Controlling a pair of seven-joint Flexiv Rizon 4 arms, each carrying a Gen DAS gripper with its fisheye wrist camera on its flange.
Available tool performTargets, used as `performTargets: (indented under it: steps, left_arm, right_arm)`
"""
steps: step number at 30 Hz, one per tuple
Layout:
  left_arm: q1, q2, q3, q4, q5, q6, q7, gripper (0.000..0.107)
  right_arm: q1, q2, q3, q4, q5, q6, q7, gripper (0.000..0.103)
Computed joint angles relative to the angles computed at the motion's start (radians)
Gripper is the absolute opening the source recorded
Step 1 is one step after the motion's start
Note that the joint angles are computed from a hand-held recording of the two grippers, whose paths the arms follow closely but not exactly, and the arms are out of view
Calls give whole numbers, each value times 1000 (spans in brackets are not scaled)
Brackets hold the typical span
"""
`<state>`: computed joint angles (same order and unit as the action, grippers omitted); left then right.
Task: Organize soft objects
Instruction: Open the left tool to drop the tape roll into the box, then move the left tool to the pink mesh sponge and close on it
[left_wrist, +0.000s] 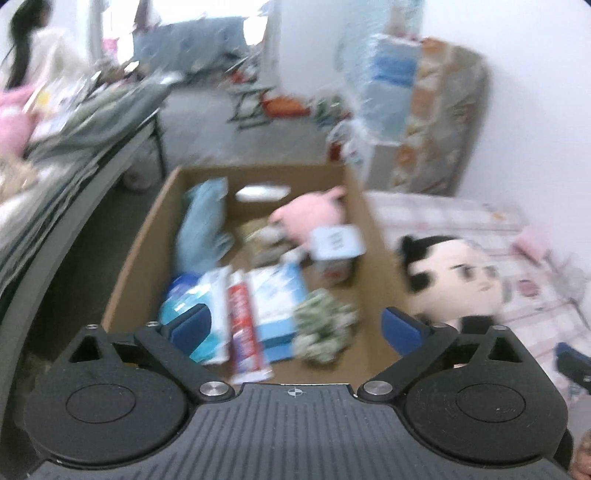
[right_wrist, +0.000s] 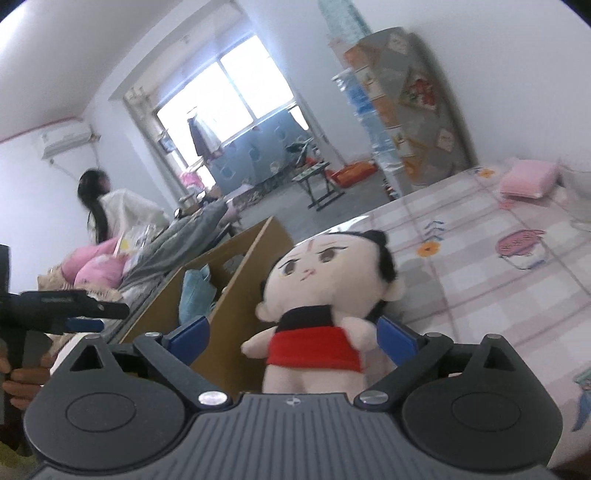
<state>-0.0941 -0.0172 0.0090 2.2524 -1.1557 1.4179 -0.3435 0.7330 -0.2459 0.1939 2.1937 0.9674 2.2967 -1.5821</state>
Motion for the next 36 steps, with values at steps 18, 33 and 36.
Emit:
performTargets:
  steps: [18,33,36]
  left_arm:
    - [-124,-186,-122,-319,447,-222,-402,103]
    - [-226,-749,-161,-987,848,-503,-807,103]
    - [-233,-845,-183,-1109,826,-560,-865,103]
  right_arm:
    - [-127,-57,-50,59,-69,205,79,83]
    - [-258,-252,-82,75,-315,260,296,83]
    - [-260,-271,-92,97,-344,288,345,83]
